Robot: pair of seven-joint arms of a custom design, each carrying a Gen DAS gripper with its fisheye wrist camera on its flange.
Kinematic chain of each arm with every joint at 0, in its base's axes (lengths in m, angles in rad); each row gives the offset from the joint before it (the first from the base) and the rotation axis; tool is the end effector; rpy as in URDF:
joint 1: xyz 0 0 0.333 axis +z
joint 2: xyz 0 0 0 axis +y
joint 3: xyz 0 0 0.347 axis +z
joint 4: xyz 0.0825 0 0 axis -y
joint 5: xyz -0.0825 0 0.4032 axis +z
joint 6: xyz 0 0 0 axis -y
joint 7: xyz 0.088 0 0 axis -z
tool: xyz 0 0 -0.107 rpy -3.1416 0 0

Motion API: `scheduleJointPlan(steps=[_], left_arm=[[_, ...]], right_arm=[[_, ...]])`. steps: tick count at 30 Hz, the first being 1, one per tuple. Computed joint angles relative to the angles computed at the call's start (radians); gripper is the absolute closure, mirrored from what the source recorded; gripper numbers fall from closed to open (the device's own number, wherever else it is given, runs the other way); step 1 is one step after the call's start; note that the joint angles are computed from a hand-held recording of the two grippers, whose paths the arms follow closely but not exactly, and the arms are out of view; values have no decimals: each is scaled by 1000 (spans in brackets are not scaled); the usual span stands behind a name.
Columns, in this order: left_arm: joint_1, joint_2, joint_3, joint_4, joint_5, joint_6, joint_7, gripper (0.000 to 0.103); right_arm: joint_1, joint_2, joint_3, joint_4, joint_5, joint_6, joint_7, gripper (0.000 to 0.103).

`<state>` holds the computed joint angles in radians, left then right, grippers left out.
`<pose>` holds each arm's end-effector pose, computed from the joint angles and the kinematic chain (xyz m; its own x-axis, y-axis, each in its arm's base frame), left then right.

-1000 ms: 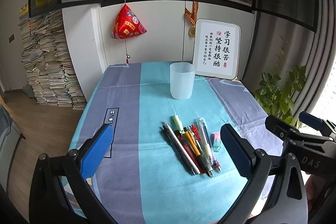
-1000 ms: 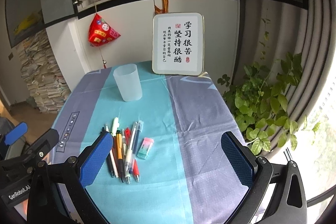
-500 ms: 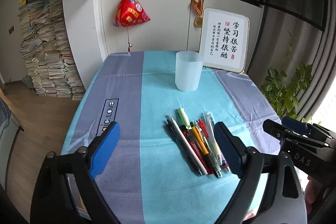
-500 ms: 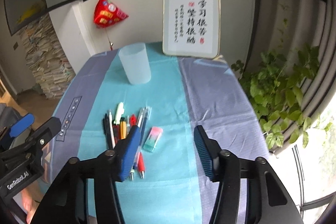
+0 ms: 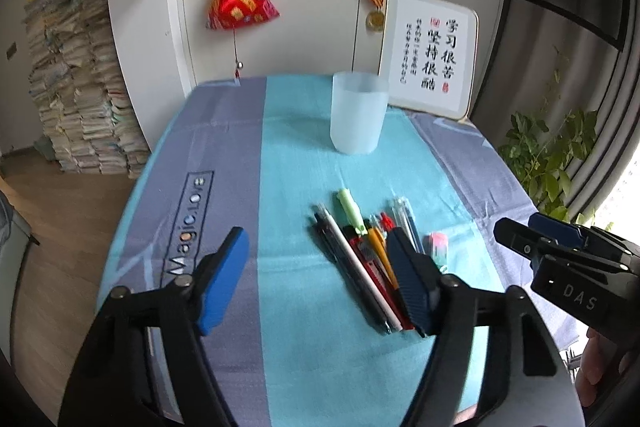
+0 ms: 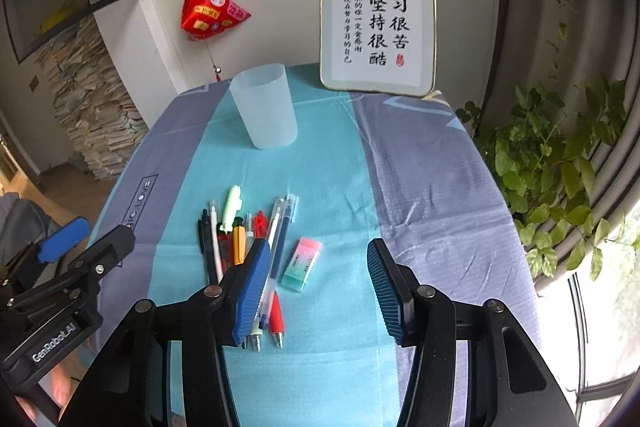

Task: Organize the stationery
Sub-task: 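Move the right tool down over the pens and open its fingers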

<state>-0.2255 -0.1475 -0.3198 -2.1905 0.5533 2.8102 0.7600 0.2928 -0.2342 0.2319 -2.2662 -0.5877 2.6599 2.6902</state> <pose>0.4641 -0.3210 0.5505 -0.2231 -0.9738 0.0435 -0.6641 0.1192 -0.7381 0.4476 0.2864 0.5406 -0.0848 -0.9857 -0.1456 -0.7254 0.1612 -0.6692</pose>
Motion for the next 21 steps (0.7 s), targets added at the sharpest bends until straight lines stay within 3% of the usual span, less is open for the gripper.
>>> scheduleJointPlan(steps=[5,21], left_arm=[[-19,21,13,8,-49,2,60,55],[-20,44,14,28,12,-5,26,53]], right_arm=[[11,28,-12,15,27,9,-34,54],[33,72,-33,44,72,21,-97,54]])
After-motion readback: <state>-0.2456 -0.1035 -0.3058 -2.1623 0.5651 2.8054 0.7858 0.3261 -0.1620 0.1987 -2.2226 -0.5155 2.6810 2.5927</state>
